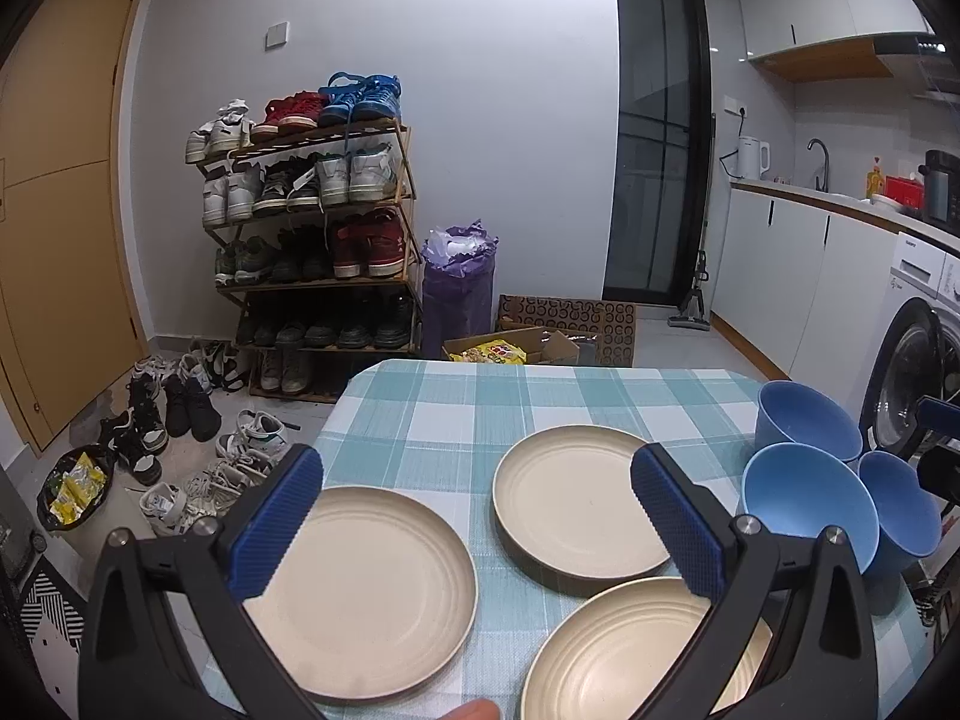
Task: Organize plates and bowls
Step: 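Lower both tools onto the rim of the large cream plate and close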
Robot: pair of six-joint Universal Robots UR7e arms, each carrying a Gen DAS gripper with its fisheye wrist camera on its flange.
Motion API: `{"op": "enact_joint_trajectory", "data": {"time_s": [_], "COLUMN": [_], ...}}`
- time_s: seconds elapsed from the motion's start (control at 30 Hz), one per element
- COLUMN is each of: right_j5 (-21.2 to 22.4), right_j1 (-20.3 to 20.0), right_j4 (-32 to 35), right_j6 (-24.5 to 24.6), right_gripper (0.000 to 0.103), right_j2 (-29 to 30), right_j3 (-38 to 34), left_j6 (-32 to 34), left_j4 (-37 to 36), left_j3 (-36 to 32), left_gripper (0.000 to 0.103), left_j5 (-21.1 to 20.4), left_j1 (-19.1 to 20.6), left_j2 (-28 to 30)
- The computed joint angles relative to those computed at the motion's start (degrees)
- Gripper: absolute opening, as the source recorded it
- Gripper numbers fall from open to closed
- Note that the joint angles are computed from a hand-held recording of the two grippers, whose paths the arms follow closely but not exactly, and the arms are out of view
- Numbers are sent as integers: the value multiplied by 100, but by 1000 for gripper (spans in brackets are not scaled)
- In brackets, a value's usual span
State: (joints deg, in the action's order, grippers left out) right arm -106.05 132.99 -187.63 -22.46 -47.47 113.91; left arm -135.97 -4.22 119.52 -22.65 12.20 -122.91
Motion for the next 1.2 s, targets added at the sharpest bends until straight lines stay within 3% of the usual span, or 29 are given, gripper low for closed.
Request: {"op": "enact_joint_trajectory", "data": {"time_s": [0.47,0.6,0.73,0.97,1.2], "right_j5": [-215,-226,-262,-335,-513], "right_j1": [-122,-182,-217,-303,-357], "right_j4": [834,1157,1503,1993,2577], "right_j6": [-15,23,47,167,237], "right_gripper": [103,103,103,103,103], "right_j2": [459,560,683,876,1150], "right_j3": [-883,-1130,-1398,-1814,-2334], "left_j6": [1644,2784,3185,4903,5242], "left_j4": [-1438,-2572,-3003,-4868,-5323], "left_j3": [-136,-26,-4,287,321], "left_gripper": [103,103,103,103,103], "left_j5": [615,764,860,901,885], "left_j1": [1174,1498,1731,2144,2425], "left_j2": [124,-56,-16,-163,-6]}}
